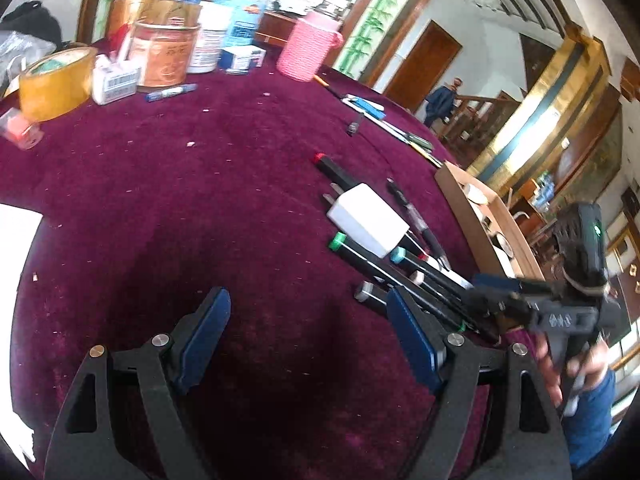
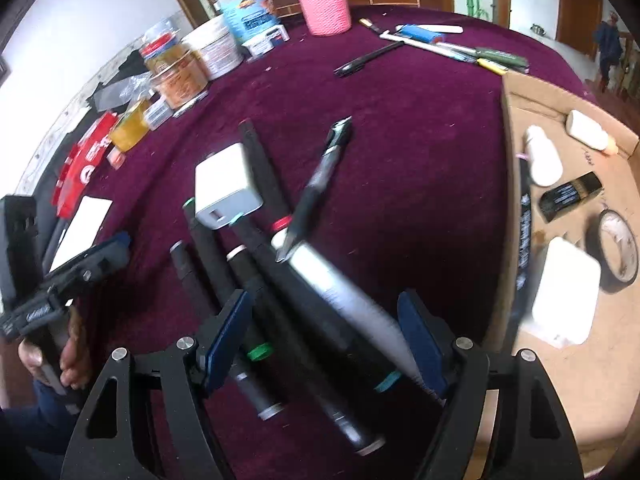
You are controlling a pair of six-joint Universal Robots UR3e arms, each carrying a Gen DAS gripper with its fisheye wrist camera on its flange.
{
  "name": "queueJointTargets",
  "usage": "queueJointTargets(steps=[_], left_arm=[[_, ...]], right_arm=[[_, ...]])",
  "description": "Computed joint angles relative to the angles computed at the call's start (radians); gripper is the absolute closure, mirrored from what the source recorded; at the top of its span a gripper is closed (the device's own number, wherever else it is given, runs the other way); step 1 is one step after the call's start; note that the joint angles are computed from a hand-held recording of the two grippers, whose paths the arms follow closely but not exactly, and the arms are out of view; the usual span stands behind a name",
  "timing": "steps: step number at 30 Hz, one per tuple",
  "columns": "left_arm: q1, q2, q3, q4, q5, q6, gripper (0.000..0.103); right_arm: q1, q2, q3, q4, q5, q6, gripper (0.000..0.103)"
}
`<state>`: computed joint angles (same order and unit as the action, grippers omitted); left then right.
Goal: Organize rigid objects
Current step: 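Grasp the white marker with the right tool while the left grasps a black marker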
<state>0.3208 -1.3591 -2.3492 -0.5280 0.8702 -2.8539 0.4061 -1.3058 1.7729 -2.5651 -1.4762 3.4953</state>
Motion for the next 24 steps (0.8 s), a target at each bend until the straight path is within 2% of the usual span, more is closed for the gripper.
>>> queueJointTargets(steps=[1,3,7,10,11,14,16,20,24], left_arm=[[0.004,-0.001,0.0,-0.004,-0.003,0.001,0.022],[0.01,0.004,-0.004,-0.008,-0.003,-0.001,0.022],[0.044,0.021,-0.03,0.014,-0.017,-0.017,0.022],[0.061,0.018,-0.026,-0.016,-0.029,-0.01,0.022],[0.067,0.023,-0.027,-0.028,-0.034,-0.005,0.022],[0.072,0.023,-0.025,-0.037,-0.039,-0.001,0.022],[0.072,0.023,-0.023,-0.041,-0.04,0.001,0.022],[0.075,0.027,-0.022,-0.047,-0.039,0.003,0.022],[0.073,0.024,-0.017,-0.046,-0.032,-0.001,0.022]], right_arm=[[0.02,0.011,-0.014,0.014,-0.009,0.01,0.029],[0.076,0.034,-0.049,0.039,-0.066,0.039,0.028],[0.128,0.08,-0.074,-0.006,0.086,0.068,0.031],[0.162,0.093,-0.081,-0.073,0.106,0.098,0.031],[0.171,0.091,-0.094,-0.057,0.075,0.103,0.031],[0.201,0.073,-0.114,0.015,-0.068,0.13,0.046],[0.18,0.063,-0.09,0.011,-0.045,0.163,0.066],[0.167,0.087,-0.082,-0.013,-0.028,0.22,0.067],[0.195,0.134,-0.162,0.039,-0.098,0.224,0.067]])
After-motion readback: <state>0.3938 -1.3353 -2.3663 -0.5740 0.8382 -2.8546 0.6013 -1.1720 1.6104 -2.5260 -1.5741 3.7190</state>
